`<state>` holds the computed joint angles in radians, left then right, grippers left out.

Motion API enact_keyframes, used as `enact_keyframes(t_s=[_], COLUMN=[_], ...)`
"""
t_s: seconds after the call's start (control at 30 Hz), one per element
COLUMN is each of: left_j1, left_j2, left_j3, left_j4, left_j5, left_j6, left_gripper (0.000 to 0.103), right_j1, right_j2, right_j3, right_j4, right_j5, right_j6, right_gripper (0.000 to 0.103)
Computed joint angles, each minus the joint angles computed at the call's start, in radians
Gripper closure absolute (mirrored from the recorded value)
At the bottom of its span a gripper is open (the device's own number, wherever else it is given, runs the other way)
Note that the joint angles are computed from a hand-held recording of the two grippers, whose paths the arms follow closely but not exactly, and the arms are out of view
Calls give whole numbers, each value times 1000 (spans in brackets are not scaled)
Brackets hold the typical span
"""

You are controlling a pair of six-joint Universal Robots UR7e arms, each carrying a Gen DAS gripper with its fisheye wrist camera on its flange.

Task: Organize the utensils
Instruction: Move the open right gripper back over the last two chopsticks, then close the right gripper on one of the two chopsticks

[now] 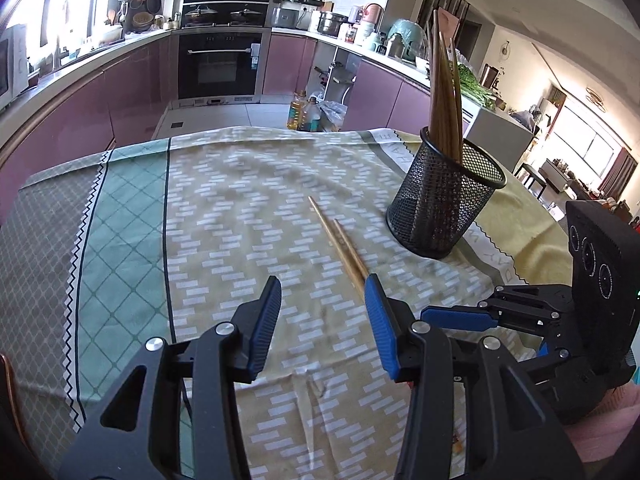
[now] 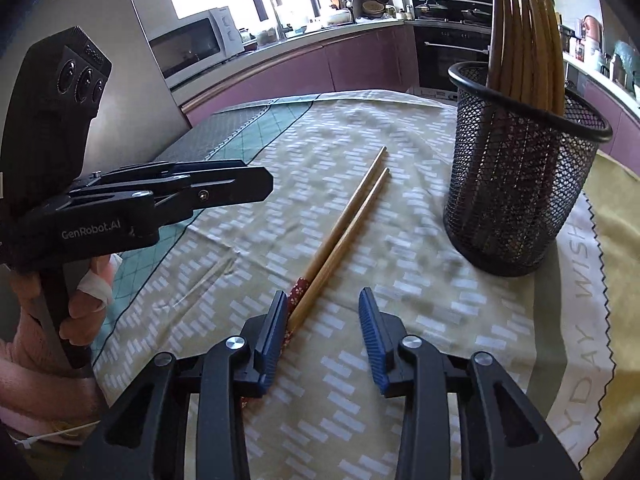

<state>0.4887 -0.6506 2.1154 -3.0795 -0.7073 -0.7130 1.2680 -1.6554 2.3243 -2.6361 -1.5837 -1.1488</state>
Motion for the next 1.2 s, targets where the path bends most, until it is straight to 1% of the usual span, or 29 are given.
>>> enact_keyframes(t_s=[0.07,0.13,0.3,0.57,0.8,0.97,1.03,1.1,1.2], left_j1=[3,8,19,44,69,74,74,75,72], left_j2=[1,3,15,61,89,93,90,85,78], left_j3=[0,-4,-34,-121,-181,-181,-178,-171,-158], left_j4=[0,4,40,131,227,224,227,222,221], left_j5=[-4,-11,-32,-65,-79,-68,-67,-78,-83], left_j6=[2,5,29,81,76,76,68,68,54], left_gripper=[60,60,60,60,69,71,82,89,89], right_j1=[2,4,7,5,5,7,12,17,26], right_j2=[2,5,12,22,32,40,52,62,82], right_j3=[-1,-1,-13,-29,-36,-37,-41,-46,-55], right_j4=[-2,-16,-18,-35,-43,-55,-63,-68,-85], right_j5=[-3,-11,-21,-30,-31,-32,-32,-34,-38], right_j6=[6,9,21,35,39,37,40,43,49], right_gripper=[71,76,76,76,77,78,78,78,79])
